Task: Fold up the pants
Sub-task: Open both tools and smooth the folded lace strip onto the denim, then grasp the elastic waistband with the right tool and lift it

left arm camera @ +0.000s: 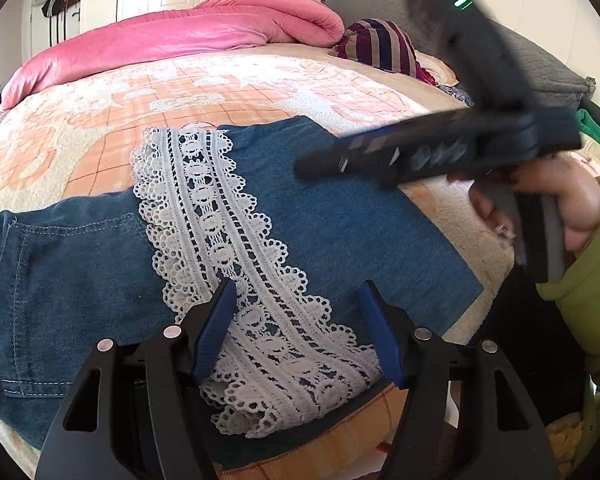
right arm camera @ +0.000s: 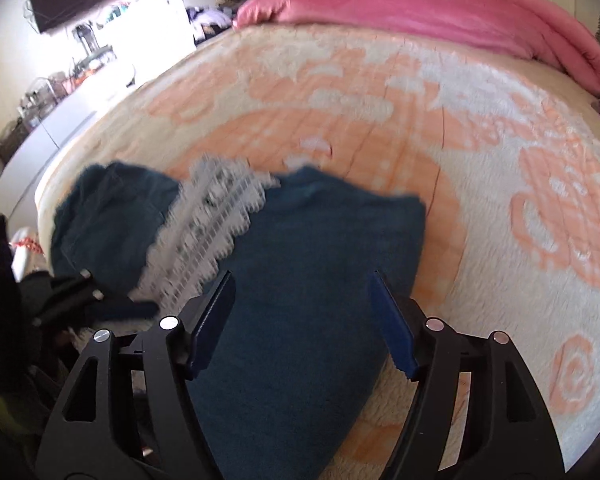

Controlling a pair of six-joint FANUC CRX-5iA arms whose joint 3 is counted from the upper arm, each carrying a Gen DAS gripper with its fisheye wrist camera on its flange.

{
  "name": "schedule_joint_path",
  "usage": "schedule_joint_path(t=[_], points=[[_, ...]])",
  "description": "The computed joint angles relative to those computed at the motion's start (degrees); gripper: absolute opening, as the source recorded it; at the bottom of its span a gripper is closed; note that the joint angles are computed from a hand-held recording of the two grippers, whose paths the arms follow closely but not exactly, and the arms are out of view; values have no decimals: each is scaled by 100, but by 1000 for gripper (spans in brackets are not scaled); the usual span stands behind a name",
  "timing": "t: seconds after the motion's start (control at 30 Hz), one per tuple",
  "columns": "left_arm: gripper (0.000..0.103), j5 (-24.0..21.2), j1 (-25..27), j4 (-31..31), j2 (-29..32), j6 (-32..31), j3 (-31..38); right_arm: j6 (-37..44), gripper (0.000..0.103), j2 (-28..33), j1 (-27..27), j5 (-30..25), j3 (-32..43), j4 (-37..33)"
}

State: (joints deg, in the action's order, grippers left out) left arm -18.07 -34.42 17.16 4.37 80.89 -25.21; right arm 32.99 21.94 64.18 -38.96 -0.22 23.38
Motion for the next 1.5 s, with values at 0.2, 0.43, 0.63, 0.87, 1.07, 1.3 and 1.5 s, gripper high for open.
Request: schedule_joint_path(t=[0.2,0.43,0.63,0.87,1.07,1.3,1.5], points=[[63,-238,-113,-960,92,899,371,-633,73,90,-92,403,-179,397],[71,-404,-253,-1421,100,1502,568,-2580,83,-603,-63,1000,-1276,2076],[77,-569,-366,-1878,-117,2192,593,-3377,89,-970,-92,1149,-1758,2781],[91,-770,-339,-2545,-685,2963,482,-3981,94,-1295,-18,1137,-2068,3496],[93,-1072,-232,-3182,-1226,3826,318,-3963,94,-1343,87,1103,-1998,3671],[99,-1510,-88,-3537,-1714,4411,108,-3500,94,-1188,273,1128,-1676,3377],[99,-1753,93,-3605,-2095,4655,-130,-2419,94,-896,453,954,-1079,2620]])
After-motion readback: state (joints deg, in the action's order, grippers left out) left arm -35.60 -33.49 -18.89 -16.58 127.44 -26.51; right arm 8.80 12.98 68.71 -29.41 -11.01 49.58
